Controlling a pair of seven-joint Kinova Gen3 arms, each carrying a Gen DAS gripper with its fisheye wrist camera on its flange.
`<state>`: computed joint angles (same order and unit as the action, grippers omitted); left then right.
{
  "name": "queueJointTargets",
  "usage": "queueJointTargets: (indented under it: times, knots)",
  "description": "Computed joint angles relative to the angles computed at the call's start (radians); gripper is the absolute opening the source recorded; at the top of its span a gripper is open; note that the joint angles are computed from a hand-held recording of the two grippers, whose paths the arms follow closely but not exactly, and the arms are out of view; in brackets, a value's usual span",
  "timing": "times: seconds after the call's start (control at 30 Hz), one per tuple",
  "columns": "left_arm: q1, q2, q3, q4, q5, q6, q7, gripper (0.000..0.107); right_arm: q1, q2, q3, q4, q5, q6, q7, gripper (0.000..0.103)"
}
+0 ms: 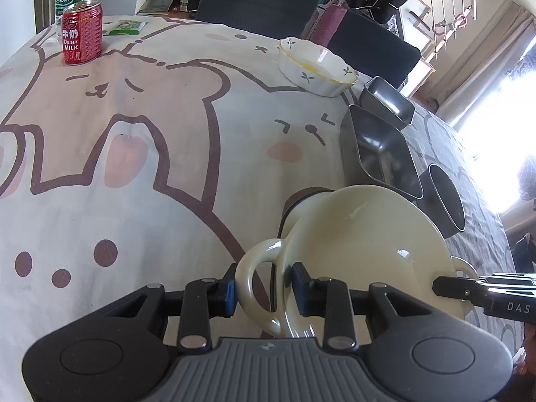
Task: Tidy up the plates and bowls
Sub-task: 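Carry the cream bowl with both grippers toward the plate beside the steel trays, then lower the cream bowl onto the plate and open both grippers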
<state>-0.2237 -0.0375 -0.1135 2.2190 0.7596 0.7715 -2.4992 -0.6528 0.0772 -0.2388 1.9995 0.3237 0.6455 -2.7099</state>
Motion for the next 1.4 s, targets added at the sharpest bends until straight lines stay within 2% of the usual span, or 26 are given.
queueJointTargets:
  times: [0.2,0.6,0.77,1.4]
  knots:
    - [0.012,-0.01,0.003,0.004,-0.008,-0.013,0.001,0.033,-0.034,0.025,-0.006,-0.033,0.052,0.068,-0.008,0.031]
    - [0.022,-0.019,0.001,0.007,-0.015,-0.018,-0.013,0.033,-0.074,0.046,-0.005,-0.061,0.121,0.136,-0.021,0.035]
    - [0.025,-0.019,-0.001,0.004,-0.017,-0.009,-0.018,0.031,-0.046,0.039,0.008,-0.045,0.066,0.097,-0.008,0.035]
    - [0.037,-0.019,0.006,-0.01,-0.057,-0.006,0.019,0.032,-0.043,0.036,0.01,-0.039,0.065,0.083,-0.024,0.035]
